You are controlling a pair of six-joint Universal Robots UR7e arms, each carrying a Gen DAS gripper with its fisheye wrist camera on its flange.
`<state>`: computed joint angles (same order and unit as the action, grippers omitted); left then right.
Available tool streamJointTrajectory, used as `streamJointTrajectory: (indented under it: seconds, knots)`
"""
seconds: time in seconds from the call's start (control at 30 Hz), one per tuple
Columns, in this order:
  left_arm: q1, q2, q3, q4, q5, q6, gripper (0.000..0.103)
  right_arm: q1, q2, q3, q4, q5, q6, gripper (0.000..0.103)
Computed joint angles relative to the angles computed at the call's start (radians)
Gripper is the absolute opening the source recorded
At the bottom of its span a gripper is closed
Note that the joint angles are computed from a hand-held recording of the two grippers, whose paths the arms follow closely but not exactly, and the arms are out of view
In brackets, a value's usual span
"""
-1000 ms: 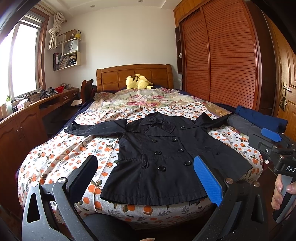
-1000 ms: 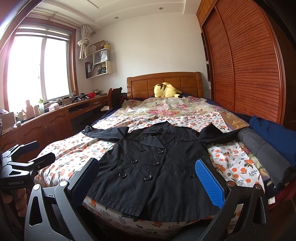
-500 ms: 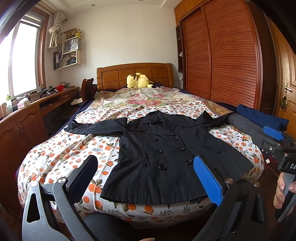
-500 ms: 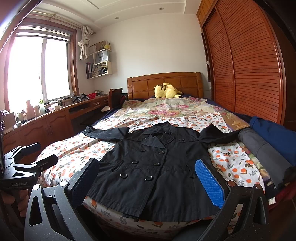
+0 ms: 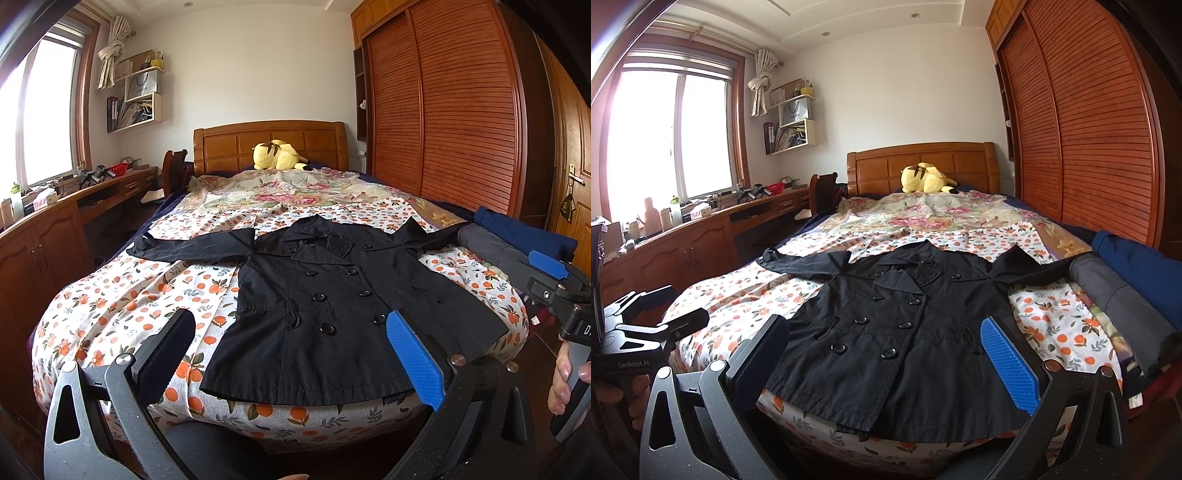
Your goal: Fold large clothes
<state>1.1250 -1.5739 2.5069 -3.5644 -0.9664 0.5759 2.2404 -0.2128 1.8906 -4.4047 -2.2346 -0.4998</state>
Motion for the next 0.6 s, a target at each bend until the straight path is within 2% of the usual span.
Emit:
streamJointTrajectory:
  seconds: [0.27, 0.6]
  knots:
    - [0.083, 0.063, -0.051, -0.01, -0.025, 0.018, 0.103, -0.034, 0.0, -0.03, 0.06, 0.024, -0.003, 0.103]
    - [0.206, 0.133, -0.144, 0.059, -0.091, 0.012, 0.103, -0.098, 0.002, -0.095, 0.162, 0.093, -0.02, 0.103]
